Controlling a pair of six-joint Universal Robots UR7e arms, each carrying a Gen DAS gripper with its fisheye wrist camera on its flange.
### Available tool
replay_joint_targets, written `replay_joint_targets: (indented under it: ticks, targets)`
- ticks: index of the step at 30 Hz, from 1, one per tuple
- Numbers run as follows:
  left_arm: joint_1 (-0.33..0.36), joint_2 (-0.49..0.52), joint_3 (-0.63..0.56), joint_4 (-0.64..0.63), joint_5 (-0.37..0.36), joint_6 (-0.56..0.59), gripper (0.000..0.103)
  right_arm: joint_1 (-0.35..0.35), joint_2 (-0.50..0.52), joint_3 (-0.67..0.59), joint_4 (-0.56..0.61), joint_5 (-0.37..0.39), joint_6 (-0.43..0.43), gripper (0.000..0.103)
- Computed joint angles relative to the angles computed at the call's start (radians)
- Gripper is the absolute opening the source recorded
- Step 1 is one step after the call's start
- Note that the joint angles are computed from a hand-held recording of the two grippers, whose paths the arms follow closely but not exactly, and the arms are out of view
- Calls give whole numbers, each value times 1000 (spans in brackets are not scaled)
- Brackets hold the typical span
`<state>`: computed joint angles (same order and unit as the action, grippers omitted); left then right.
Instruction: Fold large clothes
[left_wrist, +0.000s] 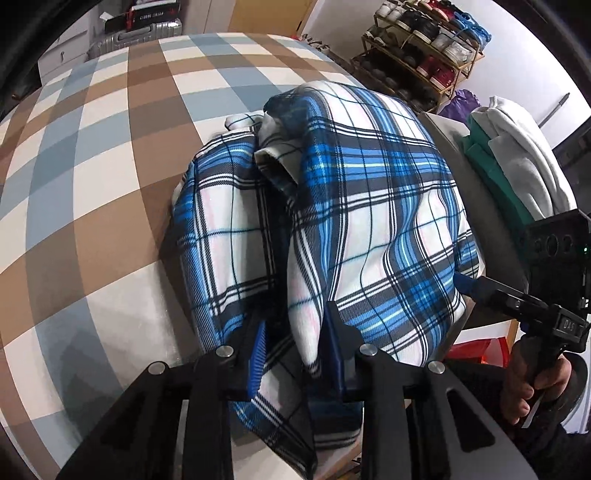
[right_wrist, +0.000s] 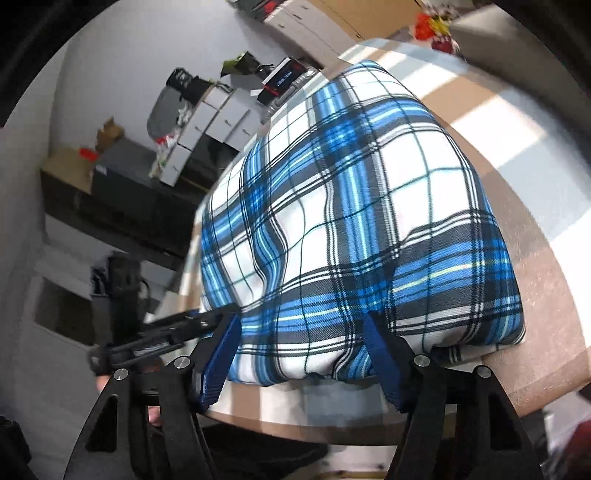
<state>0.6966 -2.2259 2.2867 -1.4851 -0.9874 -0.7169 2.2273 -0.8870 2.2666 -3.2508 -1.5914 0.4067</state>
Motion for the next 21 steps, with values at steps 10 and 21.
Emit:
replay_joint_targets:
  ticks: [10,21]
  targets:
    - [-73,24,9,113,22,-60,41,-89,35,33,-129,127,55,71]
    - [-108,64,32,137,37,-57,20,-49,12,38,-94,58,30,71]
